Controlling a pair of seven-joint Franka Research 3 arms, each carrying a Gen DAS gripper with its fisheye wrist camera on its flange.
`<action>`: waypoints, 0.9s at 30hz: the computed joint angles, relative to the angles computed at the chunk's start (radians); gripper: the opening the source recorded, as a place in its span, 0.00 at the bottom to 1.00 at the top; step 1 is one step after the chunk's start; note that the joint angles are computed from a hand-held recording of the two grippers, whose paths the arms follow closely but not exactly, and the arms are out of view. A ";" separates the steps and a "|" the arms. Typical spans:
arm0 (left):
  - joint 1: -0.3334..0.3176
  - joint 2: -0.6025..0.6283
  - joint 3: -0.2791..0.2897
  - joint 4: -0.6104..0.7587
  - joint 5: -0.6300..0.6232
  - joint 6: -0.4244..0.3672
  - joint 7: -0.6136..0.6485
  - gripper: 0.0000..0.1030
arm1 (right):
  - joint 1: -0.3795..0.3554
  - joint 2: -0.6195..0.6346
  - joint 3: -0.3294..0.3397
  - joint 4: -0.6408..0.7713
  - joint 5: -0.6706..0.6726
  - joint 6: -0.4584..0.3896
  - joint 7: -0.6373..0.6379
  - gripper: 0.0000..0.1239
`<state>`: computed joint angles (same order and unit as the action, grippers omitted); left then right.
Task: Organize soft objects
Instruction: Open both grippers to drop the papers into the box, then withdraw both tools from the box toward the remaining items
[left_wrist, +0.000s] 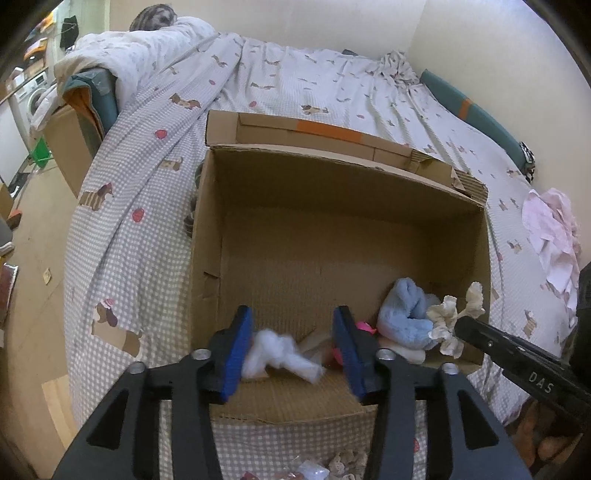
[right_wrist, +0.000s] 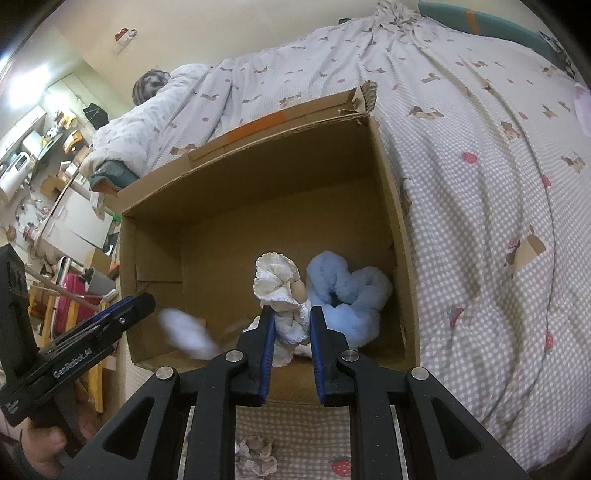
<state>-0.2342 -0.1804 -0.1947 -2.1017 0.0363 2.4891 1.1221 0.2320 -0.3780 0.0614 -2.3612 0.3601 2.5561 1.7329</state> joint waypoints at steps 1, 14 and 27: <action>0.002 -0.002 -0.004 0.000 0.014 0.001 -0.011 0.57 | 0.000 0.000 -0.001 0.000 0.001 0.000 -0.001 0.15; 0.006 0.002 -0.004 0.009 0.047 -0.003 -0.037 0.65 | 0.008 -0.008 -0.005 -0.017 0.021 0.057 -0.013 0.56; 0.011 -0.040 -0.006 -0.019 0.079 -0.010 -0.053 0.65 | 0.015 -0.033 -0.010 -0.035 0.048 0.058 -0.009 0.56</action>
